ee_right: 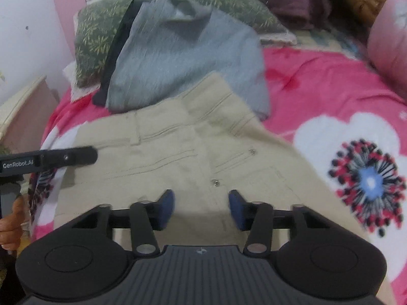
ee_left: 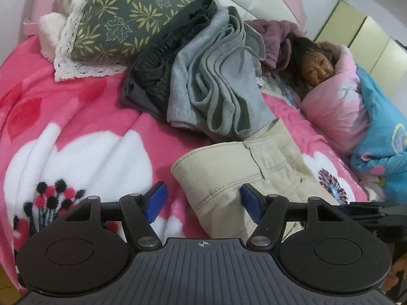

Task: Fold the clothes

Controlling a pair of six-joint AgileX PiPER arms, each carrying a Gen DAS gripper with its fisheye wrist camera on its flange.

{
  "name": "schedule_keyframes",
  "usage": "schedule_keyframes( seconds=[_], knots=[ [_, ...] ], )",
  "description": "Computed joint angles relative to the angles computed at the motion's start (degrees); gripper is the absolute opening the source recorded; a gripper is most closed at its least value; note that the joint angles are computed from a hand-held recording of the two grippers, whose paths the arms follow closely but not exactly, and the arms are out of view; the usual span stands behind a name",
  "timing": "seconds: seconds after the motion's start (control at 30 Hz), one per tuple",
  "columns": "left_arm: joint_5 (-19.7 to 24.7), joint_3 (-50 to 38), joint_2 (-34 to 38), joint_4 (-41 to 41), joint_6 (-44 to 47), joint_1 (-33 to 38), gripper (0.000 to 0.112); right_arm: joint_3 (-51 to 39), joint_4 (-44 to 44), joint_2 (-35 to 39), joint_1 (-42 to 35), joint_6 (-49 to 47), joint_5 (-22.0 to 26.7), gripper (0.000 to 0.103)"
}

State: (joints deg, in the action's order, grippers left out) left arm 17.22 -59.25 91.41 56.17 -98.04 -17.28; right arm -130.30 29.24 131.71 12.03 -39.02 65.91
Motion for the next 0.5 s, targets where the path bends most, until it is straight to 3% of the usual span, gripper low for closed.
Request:
schedule_keyframes(
  seconds=[0.07, 0.13, 0.33, 0.5],
  knots=[
    [0.2, -0.2, 0.2, -0.1, -0.3, -0.1, 0.065, 9.2, -1.4, -5.1, 1.3, -3.6, -6.6, 0.022],
    [0.1, -0.2, 0.2, 0.0, -1.1, 0.0, 0.065, 17.7, -2.0, -10.3, 2.3, -6.0, -13.3, 0.016],
    [1.2, -0.5, 0.0, 1.8, -5.3, -0.8, 0.065, 33.0, -10.3, -21.5, 7.3, -7.7, -32.6, 0.013],
    [-0.4, -1.1, 0.4, -2.1, -3.1, -0.2, 0.065, 31.4, -24.6, -19.5, 9.9, 0.0, -36.2, 0.013]
  ],
)
